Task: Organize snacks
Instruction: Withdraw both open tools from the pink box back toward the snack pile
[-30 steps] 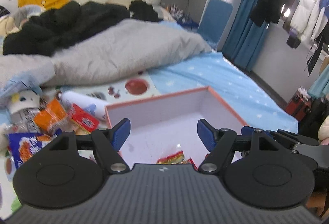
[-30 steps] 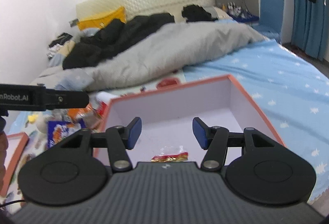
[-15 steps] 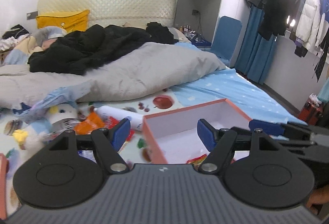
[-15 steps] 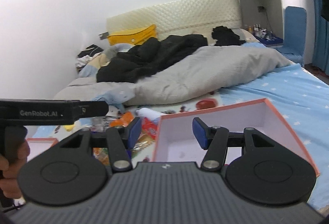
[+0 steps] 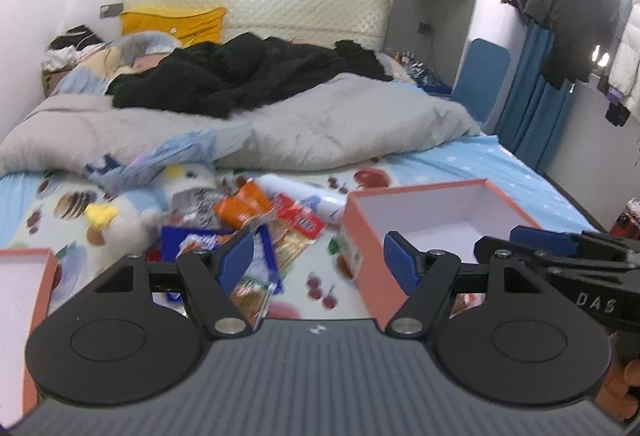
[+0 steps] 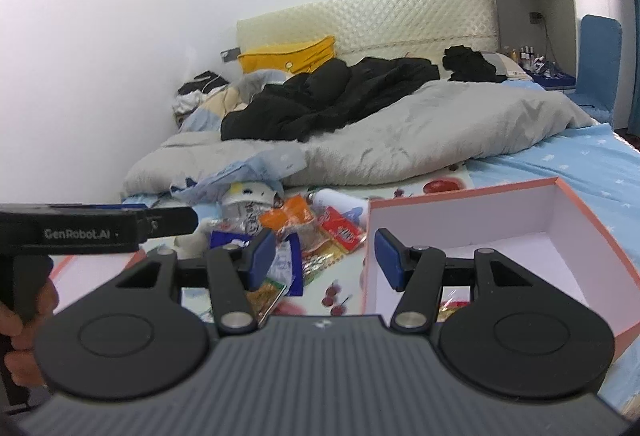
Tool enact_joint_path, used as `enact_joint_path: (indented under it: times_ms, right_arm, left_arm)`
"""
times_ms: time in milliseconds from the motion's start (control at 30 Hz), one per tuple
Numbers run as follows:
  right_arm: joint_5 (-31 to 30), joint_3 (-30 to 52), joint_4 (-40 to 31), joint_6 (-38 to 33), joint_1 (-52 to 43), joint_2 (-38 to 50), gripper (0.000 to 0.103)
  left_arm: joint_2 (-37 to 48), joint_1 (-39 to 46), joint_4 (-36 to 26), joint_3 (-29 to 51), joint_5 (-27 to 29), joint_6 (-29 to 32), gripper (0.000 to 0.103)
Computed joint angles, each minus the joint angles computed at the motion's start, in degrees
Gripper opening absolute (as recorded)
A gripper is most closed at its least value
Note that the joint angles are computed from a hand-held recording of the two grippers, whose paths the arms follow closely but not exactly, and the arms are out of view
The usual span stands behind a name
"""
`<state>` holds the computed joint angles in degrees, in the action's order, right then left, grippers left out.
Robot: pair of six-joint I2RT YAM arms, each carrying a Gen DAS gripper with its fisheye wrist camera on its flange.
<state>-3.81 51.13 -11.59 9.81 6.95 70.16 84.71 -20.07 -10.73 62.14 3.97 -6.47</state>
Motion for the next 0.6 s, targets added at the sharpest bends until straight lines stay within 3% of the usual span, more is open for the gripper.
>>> enact_joint_path:
  times_ms: [600]
  right_arm:
    - [5.1, -9.6, -0.5, 6.3, 11.0, -3.6, 0.058]
  left_arm:
    - [-9.6, 6.5, 2.9, -17.1, 2.6, -2.8, 0.076]
